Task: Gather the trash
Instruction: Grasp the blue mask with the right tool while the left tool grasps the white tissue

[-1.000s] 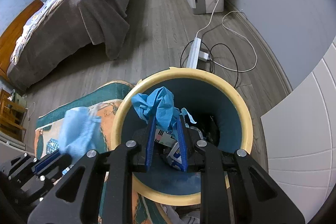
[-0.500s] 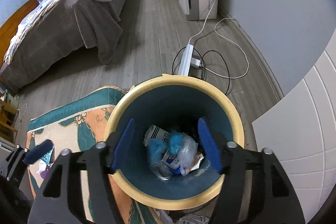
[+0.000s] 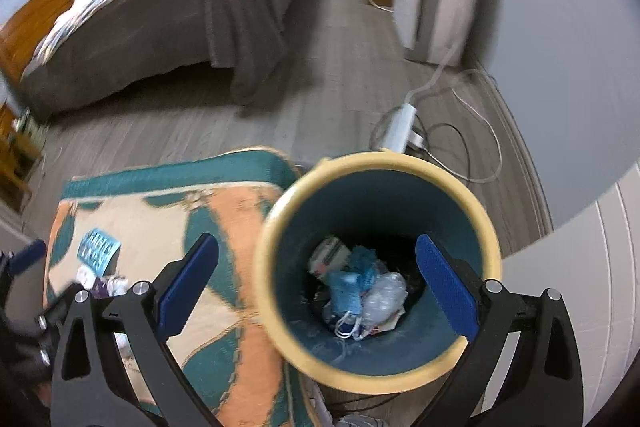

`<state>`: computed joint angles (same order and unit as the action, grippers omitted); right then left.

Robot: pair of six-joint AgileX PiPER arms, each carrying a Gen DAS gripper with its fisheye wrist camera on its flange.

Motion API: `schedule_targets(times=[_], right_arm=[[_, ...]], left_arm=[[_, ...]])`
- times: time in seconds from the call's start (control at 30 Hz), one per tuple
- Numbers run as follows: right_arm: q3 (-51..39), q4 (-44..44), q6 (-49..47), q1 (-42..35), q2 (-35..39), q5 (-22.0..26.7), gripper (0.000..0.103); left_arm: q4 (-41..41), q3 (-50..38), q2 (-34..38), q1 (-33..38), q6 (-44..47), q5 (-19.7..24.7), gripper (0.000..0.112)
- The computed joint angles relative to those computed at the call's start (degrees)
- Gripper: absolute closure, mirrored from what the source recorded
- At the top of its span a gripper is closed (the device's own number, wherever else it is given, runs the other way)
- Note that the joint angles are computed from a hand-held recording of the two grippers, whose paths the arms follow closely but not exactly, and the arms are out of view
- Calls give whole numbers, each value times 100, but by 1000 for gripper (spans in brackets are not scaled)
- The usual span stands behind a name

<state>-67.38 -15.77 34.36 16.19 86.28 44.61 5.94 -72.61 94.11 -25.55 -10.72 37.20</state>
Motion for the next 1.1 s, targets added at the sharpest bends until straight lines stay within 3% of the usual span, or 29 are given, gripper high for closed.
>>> schedule_targets(times=[0.13, 0.4, 0.77, 1.03, 1.1], right_arm=[[-326, -400, 448, 715, 223, 243, 6], [-1230, -1504, 1195, 2249, 1077, 1047, 6], [-1517, -918, 722, 2871, 1682, 800, 6], [-1359, -720, 725, 2837, 1848, 549, 6], [-1391, -464, 485, 2797, 1971, 530, 6]], left_arm=[[280, 380, -369, 623, -59, 22, 15], [80, 922, -903, 1891, 720, -121, 15], [174, 1566, -1023, 2716, 1241, -724, 15], [-273, 1672, -852, 2896, 1802, -1062, 15], [-818, 1668, -772, 2958, 2392, -1076, 15]])
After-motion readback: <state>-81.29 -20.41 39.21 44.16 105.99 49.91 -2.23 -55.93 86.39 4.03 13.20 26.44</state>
